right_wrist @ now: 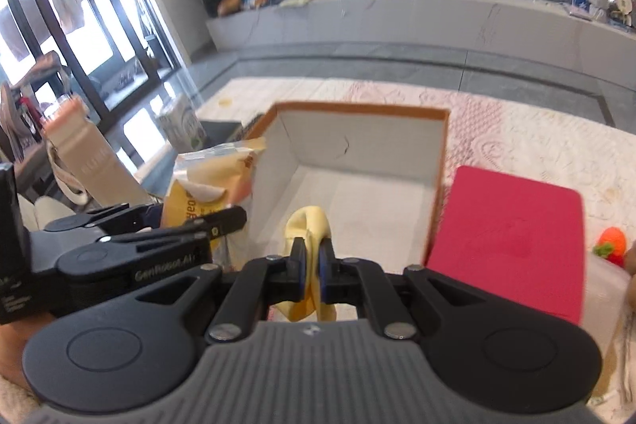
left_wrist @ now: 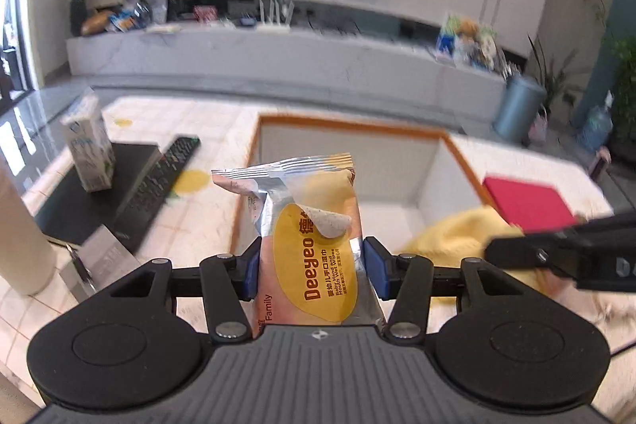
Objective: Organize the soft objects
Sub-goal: 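Open the left gripper over the box dropping the bag while the right gripper releases the yellow cloth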
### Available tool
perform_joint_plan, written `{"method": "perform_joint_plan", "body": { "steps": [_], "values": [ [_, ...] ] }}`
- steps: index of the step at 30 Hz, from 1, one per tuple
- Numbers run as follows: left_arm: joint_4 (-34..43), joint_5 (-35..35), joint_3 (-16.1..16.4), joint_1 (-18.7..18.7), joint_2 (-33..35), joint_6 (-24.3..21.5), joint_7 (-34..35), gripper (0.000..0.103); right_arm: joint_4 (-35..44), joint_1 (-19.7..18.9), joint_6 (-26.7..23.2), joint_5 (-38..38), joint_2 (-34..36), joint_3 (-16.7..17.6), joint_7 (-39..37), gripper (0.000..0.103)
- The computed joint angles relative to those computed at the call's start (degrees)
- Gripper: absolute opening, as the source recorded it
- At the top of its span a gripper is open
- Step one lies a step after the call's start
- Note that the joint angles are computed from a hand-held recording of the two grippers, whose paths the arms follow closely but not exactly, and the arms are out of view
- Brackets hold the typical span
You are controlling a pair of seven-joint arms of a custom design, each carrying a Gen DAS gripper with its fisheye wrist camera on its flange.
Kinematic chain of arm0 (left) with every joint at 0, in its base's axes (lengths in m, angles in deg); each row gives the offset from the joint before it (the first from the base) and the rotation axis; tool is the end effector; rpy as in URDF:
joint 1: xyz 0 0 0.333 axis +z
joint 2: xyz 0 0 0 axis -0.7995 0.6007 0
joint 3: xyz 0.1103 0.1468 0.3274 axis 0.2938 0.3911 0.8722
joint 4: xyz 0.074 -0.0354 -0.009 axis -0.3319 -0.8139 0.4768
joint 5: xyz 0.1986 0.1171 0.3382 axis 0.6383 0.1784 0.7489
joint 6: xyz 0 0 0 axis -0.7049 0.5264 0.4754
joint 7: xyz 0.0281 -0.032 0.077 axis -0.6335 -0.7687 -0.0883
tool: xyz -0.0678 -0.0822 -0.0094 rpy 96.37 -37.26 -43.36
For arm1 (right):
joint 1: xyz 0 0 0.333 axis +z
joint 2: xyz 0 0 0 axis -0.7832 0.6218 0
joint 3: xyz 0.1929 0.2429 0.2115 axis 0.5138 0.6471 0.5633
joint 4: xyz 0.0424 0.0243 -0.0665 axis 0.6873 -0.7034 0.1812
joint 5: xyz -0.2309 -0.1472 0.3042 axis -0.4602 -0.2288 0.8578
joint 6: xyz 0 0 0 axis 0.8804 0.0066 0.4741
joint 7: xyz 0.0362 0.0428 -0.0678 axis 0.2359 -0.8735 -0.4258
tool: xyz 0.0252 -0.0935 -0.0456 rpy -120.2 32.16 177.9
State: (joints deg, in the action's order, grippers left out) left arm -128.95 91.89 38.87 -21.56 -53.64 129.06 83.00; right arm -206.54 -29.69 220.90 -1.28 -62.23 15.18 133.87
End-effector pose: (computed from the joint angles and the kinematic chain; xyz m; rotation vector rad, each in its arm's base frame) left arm 0.4321 -0.0770 0.4830 -1.9340 1.4423 -0.7801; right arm 0.5188 0.2244 0.5657 -2.0890 1.1057 -0.0749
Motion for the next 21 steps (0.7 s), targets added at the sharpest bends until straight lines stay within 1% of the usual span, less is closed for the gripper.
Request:
{"method": "perform_joint_plan", "body": {
  "steps": [1,3,5,6,8,9,10,11,12,13,14,15,16,17,20,21],
  "values": [
    [0.4,0.5,0.4,-0.3,1.0,-1.1,0.8,0.059,0.4,0.0,0.3,-1.3,0.8,0.4,0.9,0.003],
    [1.6,2.2,-0.8,0.7,2.2,-4.4,0.2,0.059,0.6,0.0,0.3,-3.3,1.7,0.9,2.2,0.003],
    [2.1,5.8,-4.6,4.5,1.3,-5.8,-1.9,0.054,0.9,0.0,0.3,-5.1,2.6,1.4,3.3,0.003],
    [2.4,6.8,-5.1,4.9,1.0,-6.5,-2.7,0.054,1.3,-0.2,0.2,-6.2,3.1,1.5,3.8,0.003],
    [2.1,8.1,-4.6,4.5,1.3,-5.3,-4.1,0.054,1.3,-0.3,0.4,-8.3,3.5,1.9,4.3,0.003],
    [2.0,9.0,-4.9,5.3,1.5,-4.0,-5.1,0.054,1.4,-0.4,0.4,-9.3,3.6,2.0,4.5,0.003],
    [1.8,9.6,-5.4,6.0,1.2,-3.2,-6.0,0.058,1.2,-0.4,0.6,-10.2,3.6,2.2,4.8,0.003],
    [1.7,9.8,-5.3,6.1,1.0,-3.1,-6.3,0.067,1.1,-0.5,0.7,-10.8,3.5,2.3,4.9,0.003],
    [1.6,9.9,-5.2,6.2,0.6,-2.7,-6.7,0.071,1.0,-0.5,0.9,-11.3,3.5,2.3,5.0,0.003],
    [1.3,10.1,-5.9,7.1,0.2,-1.5,-7.3,0.077,0.9,-0.5,1.0,-11.7,3.4,2.3,5.2,0.003],
    [0.7,9.7,-5.9,7.2,-0.5,-0.1,-7.4,0.080,0.8,-0.5,1.1,-12.0,3.3,2.3,5.4,0.003],
    [0.3,9.0,-5.3,6.9,-0.3,1.3,-6.8,0.082,0.7,-0.5,1.2,-12.3,3.2,2.3,5.5,0.003],
    [0.3,8.2,-4.8,6.6,0.3,2.1,-6.1,0.085,0.7,-0.5,1.5,-12.7,3.3,2.3,5.8,0.003],
    [0.0,7.3,-4.5,6.1,0.2,2.2,-5.7,0.085,0.6,-0.5,1.5,-13.5,3.2,2.4,6.3,0.003],
    [-0.3,5.2,-6.3,7.8,-1.1,2.2,-4.5,0.085,0.2,-0.5,1.8,-14.7,2.8,2.3,7.2,0.003],
    [-0.4,4.5,-6.2,7.6,-1.6,1.6,-3.9,0.085,0.1,-0.4,1.7,-14.9,2.6,2.2,7.3,0.003]
  ]
}}
